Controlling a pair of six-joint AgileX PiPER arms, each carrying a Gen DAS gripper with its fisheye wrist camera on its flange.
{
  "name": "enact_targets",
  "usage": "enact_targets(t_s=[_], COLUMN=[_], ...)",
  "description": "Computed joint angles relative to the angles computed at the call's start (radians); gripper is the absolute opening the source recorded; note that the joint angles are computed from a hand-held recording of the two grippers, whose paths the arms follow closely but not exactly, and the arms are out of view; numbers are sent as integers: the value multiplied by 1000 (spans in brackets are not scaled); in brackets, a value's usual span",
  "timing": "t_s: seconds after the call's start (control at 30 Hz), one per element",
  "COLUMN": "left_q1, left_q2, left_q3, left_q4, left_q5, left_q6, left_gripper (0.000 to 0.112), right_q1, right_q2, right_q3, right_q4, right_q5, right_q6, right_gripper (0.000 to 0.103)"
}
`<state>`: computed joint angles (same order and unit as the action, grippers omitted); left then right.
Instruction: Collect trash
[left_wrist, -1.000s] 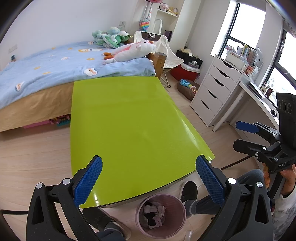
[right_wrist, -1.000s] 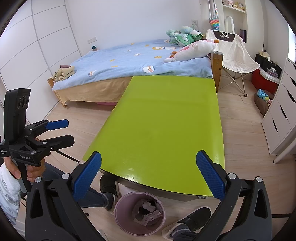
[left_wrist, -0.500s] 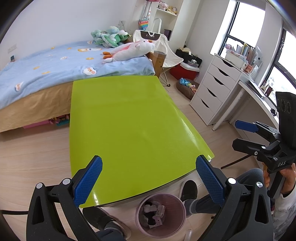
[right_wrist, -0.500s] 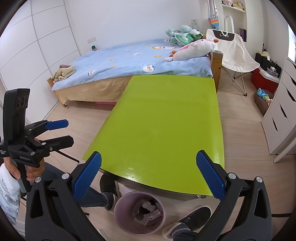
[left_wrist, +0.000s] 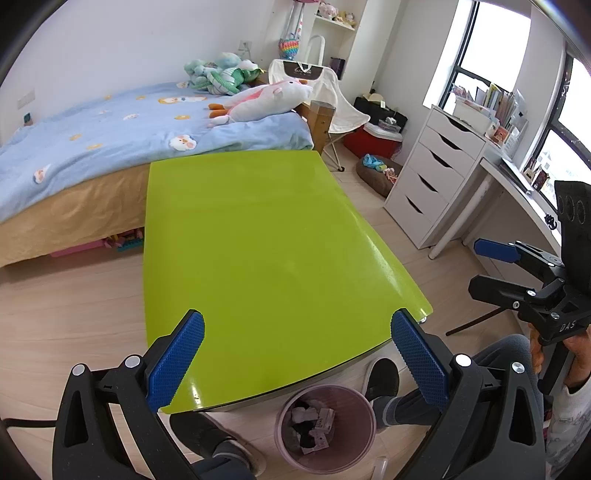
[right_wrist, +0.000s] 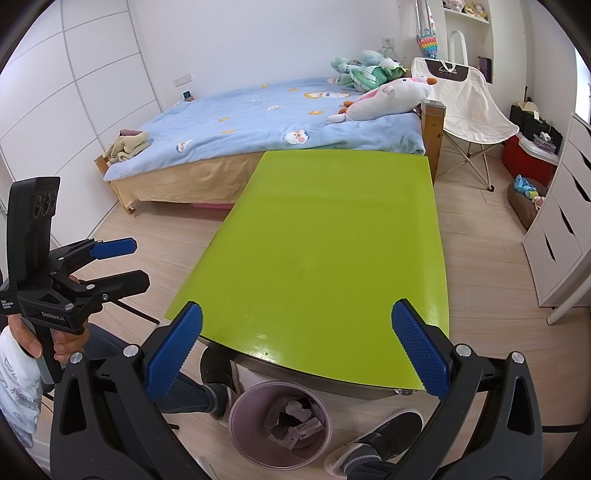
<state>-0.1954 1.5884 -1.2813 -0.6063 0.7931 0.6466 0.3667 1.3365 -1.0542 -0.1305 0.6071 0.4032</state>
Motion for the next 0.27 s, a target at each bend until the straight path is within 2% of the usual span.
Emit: enact_targets(t_s=[0.27], left_q1=[-6], left_q2=[7], left_q3=[-6], left_q4=[23], left_q5=[-8], left_q6=[-11], left_gripper=[97], right_q1=[-3], right_q2=[-1], right_q3=[2], right_q4=[4], right_q5=[-1], right_q6=[-4], right_gripper=[100])
